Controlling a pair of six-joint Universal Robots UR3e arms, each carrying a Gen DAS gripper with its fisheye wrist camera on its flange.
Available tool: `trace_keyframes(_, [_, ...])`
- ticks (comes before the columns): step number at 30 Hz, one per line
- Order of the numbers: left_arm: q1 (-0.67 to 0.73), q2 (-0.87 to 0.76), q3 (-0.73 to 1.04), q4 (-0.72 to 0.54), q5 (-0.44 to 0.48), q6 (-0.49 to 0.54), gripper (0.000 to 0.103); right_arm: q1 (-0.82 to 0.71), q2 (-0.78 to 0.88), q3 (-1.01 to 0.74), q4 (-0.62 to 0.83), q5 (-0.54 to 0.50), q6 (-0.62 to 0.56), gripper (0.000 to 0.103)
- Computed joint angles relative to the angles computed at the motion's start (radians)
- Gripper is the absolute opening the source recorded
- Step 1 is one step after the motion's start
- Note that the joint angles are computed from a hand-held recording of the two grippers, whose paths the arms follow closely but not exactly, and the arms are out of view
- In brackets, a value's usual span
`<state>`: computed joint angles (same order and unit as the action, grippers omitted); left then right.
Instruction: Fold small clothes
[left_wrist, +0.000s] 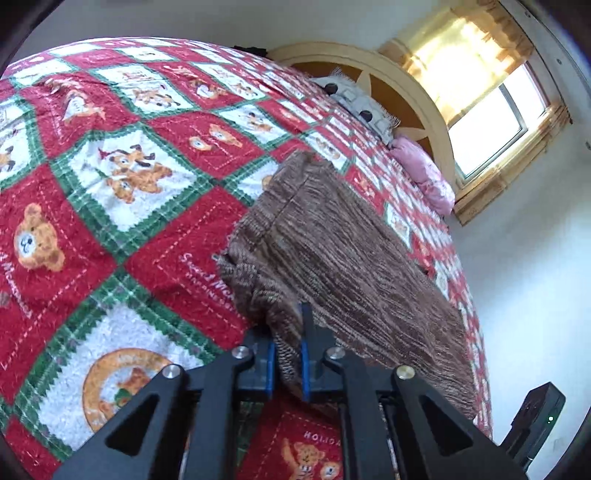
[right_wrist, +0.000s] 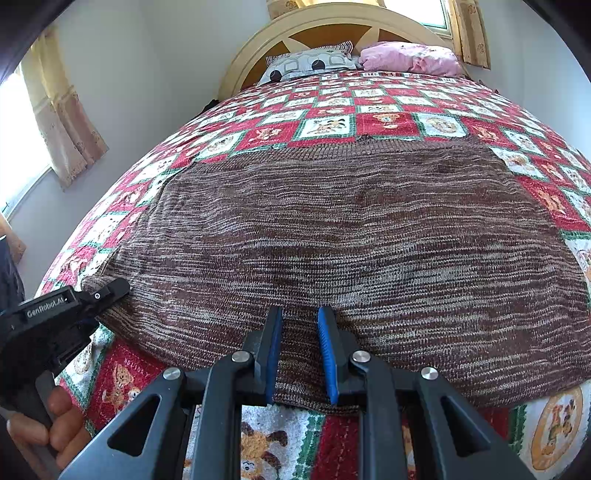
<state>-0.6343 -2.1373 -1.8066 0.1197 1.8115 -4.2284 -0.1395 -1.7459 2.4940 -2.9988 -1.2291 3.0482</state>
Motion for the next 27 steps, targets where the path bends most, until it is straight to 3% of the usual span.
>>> trace_keyframes(2, [-0.006, 0.003, -0.015, 0.034, 0.015, 0.008, 0.009, -0.021, -0.016, 0.007, 0.017, 0.030, -0.008, 0.023])
trace_keyframes(7, [-0.070, -0.025, 0.053, 0.048, 0.133, 0.141, 0.009, -0.140, -0.155, -0.017, 0.201, 0.210, -0.052, 0.025])
trace_keyframes(9, [-0.067, -0.031, 0.063, 0.050, 0.136, 0.157, 0.009, -0.123, -0.125, -0.130, 0.283, 0.240, -0.062, 0.048])
trace_keyframes(11, [-0.048, -0.026, 0.034, 0.083, 0.112, 0.137, 0.009, -0.080, -0.051, -0.272, 0.345, 0.241, -0.065, 0.059])
trace_keyframes(15, [-0.028, -0.029, -0.031, 0.184, 0.078, 0.113, 0.009, 0.051, 0.217, -0.657, 0.563, 0.252, -0.094, 0.059])
trace_keyframes(19, [-0.061, -0.057, 0.028, 0.181, 0.115, 0.171, 0.008, 0.215, 0.502, -1.053, 0.749, 0.135, -0.035, 0.059])
trace_keyframes(22, [-0.073, -0.065, 0.040, 0.206, 0.128, 0.205, 0.008, 0.298, 0.697, -1.360, 0.921, 0.108, -0.021, 0.059])
trace_keyframes(27, [-0.071, -0.074, 0.024, 0.255, 0.118, 0.206, 0.008, 0.428, 1.013, -1.883, 1.163, -0.011, -0.029, 0.059])
